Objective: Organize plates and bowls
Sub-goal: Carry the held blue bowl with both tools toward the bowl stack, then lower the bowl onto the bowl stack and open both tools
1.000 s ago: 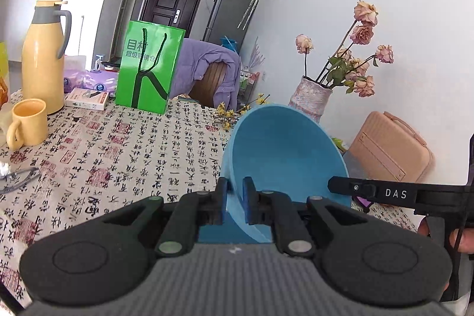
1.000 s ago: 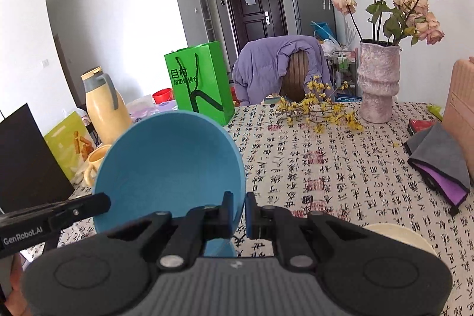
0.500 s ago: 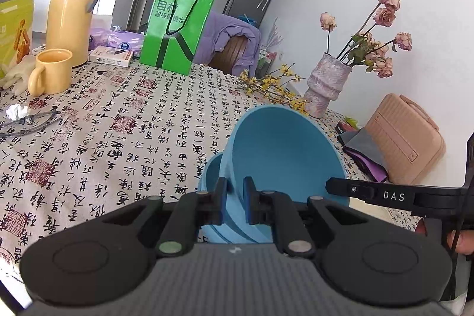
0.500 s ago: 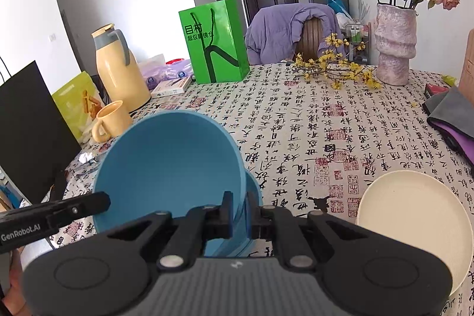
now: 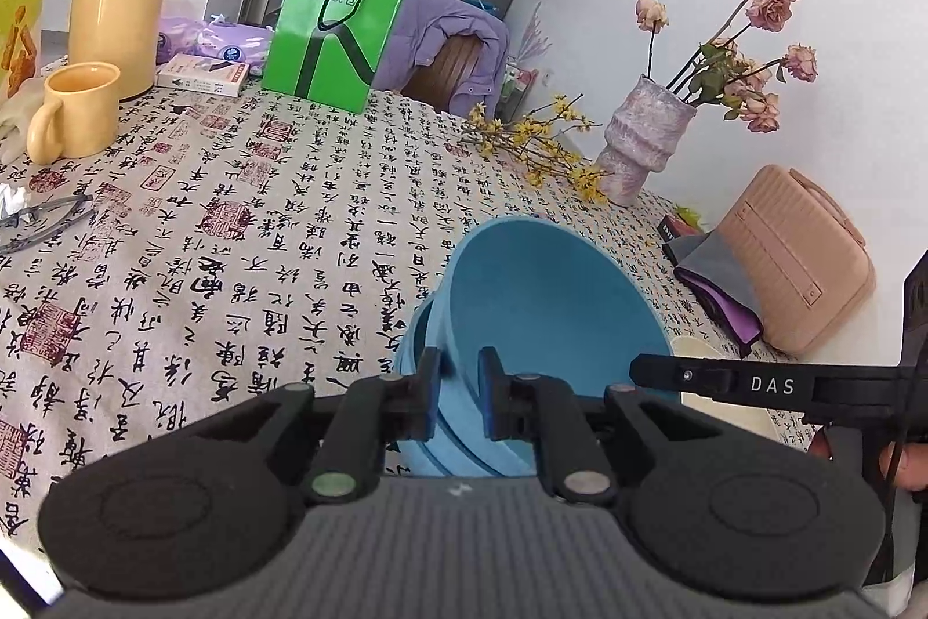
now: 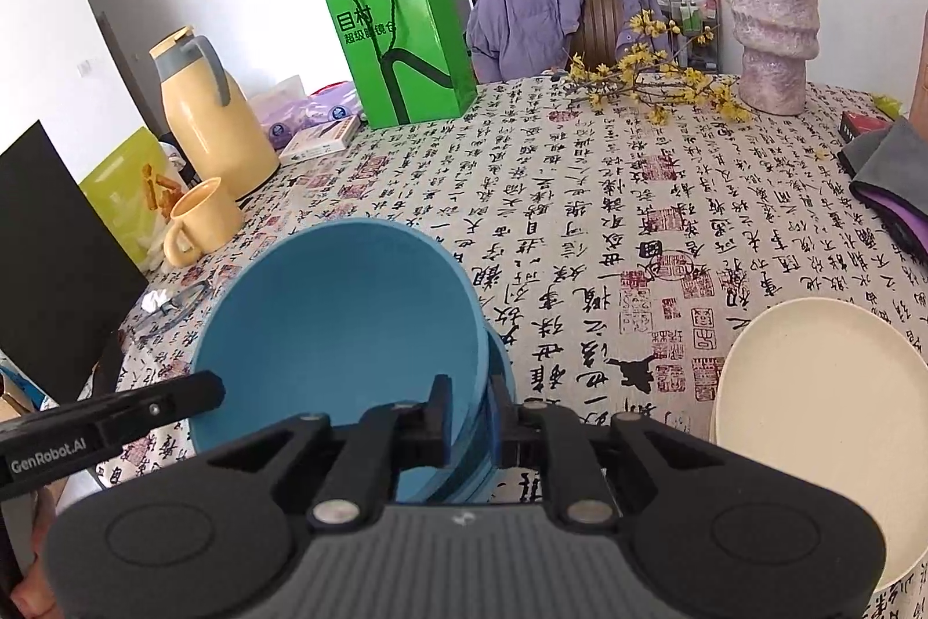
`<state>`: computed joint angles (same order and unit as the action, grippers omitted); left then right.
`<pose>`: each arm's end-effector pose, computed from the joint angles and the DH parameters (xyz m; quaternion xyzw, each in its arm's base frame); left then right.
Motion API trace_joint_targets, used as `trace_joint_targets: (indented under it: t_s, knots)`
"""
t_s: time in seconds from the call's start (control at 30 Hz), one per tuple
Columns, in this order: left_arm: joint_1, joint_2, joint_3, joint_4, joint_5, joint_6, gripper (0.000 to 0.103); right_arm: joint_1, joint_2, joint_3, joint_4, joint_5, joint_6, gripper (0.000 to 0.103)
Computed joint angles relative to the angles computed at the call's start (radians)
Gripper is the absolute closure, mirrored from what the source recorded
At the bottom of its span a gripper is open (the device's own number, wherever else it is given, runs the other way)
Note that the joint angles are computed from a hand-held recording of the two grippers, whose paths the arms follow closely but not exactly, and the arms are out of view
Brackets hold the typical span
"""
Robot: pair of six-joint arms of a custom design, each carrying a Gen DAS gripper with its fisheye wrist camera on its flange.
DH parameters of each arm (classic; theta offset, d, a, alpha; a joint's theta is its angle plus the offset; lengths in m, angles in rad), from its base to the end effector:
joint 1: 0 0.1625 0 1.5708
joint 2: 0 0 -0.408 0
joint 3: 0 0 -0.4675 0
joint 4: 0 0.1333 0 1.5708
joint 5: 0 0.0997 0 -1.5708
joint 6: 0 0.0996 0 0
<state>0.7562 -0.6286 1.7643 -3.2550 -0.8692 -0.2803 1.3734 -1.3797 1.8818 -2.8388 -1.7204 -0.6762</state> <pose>-0.3386 -0.5910 -0.0345 0.1489 0.8965 -0.3893 0.1501 -0.0069 -0.6385 0.3362 0.1922 -0.9052 0.3083 0.2204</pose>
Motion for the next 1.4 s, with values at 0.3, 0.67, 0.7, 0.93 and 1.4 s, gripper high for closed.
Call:
trace_joint_targets:
  t_s: [0.3, 0.67, 0.7, 0.93, 1.4]
  knots:
    - [0.018, 0.012, -0.024, 0.022, -0.013, 0.011, 0.087, -0.001, 0.024, -0.024, 0.019, -0.016, 0.004, 0.080]
    - [0.000, 0.034, -0.026, -0.055, 0.042, 0.121, 0.055, 0.001, 0.014, -0.007, -0.023, -0.018, -0.050, 0.074]
    - [-0.003, 0.035, -0.022, -0.074, 0.053, 0.137, 0.049, 0.003, 0.008, 0.003, -0.043, -0.019, -0.067, 0.069]
    - [-0.049, 0.058, 0.012, -0.273, 0.157, 0.333, 0.014, -0.002, -0.053, 0.111, -0.221, 0.048, -0.196, 0.047]
    - [-0.156, 0.134, 0.159, -0.752, 0.399, 0.534, 0.000, -0.137, -0.135, 0.480, -0.754, 0.441, -0.434, 0.012]
